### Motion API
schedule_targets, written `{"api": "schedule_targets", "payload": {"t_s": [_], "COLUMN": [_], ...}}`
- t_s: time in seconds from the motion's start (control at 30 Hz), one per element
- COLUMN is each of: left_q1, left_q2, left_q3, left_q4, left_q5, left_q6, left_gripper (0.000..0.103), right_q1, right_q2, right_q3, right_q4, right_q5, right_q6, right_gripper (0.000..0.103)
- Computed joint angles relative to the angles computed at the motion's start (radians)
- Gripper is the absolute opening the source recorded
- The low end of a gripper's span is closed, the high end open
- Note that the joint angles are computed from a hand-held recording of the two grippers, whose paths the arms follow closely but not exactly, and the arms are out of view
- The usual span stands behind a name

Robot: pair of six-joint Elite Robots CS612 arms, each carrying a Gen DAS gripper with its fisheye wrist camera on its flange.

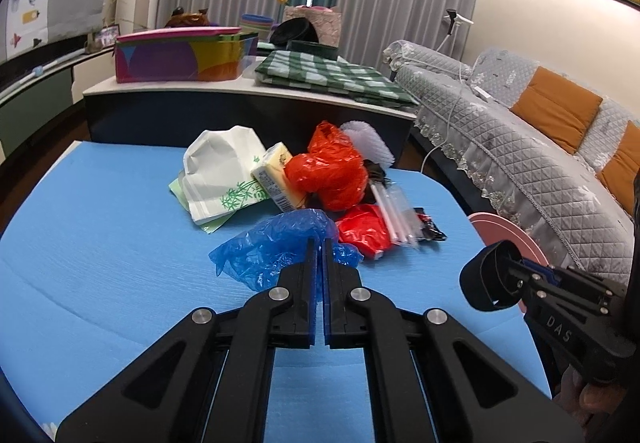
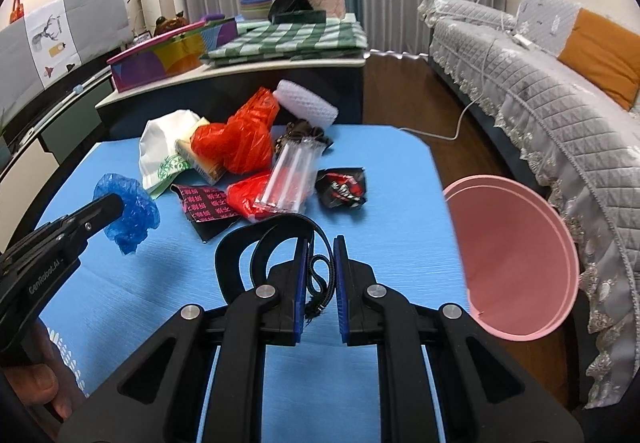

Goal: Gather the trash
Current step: 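Carry the black band and blue bag in both grippers over the pink basin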

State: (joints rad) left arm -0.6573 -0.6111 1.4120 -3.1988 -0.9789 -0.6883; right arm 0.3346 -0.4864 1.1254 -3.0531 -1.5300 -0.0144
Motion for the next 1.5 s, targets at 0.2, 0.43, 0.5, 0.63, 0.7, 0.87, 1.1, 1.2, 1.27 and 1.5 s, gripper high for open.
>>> {"api": "schedule_targets", "payload": {"t_s": [0.2, 0.43, 0.5, 0.63, 0.7, 0.87, 1.1, 1.2, 1.27, 1.5], "left_q1": [-0.009, -0.020, -0.023, -0.029, -0.032, -0.037, -0.039, -0.040, -0.041, -0.042], "left_q2": [-0.004, 0.000, 0.001, 0.002, 0.004, 0.021, 0.057, 0.081, 0.099, 0.166], "left_q3": [0.003, -0.008, -0.014, -0.032, -0.047, -0.105, -0.206, -0.264, -0.307, -0.438], "left_q4": [-0.019, -0.022, -0.024, -0.015, -0.008, -0.004, 0.022, 0.047, 0.068, 0.114], "left_q5": [0.000, -0.020, -0.026, -0.038, -0.047, -0.065, -0.104, -0.115, -0.125, -0.181], "left_q6": [0.019, 0.050, 0.058, 0.080, 0.093, 0.130, 0.147, 0.157, 0.167, 0.204], "left_gripper": [0.002, 0.002, 0.002, 0.002, 0.002, 0.002, 0.002, 0.002, 0.002, 0.002], "right_q1": [-0.006, -0.026, -0.033, -0.052, -0.063, -0.086, -0.122, -0.139, -0.150, -0.171], "right_q2": [-0.025, -0.061, -0.073, -0.096, -0.109, -0.128, -0.127, -0.111, -0.096, -0.042], "right_q3": [0.041, 0.090, 0.107, 0.130, 0.135, 0.126, 0.069, 0.026, 0.000, -0.076], "right_q4": [-0.059, -0.115, -0.137, -0.152, -0.152, -0.123, -0.088, -0.073, -0.067, -0.005], "right_q5": [-0.038, -0.070, -0.081, -0.086, -0.090, -0.113, -0.098, -0.095, -0.096, -0.070], "right_q6": [0.013, 0.068, 0.070, 0.083, 0.081, 0.042, -0.012, -0.017, -0.013, 0.038], "right_gripper": [0.013, 0.013, 0.013, 0.013, 0.013, 0.013, 0.013, 0.013, 0.013, 0.013]}}
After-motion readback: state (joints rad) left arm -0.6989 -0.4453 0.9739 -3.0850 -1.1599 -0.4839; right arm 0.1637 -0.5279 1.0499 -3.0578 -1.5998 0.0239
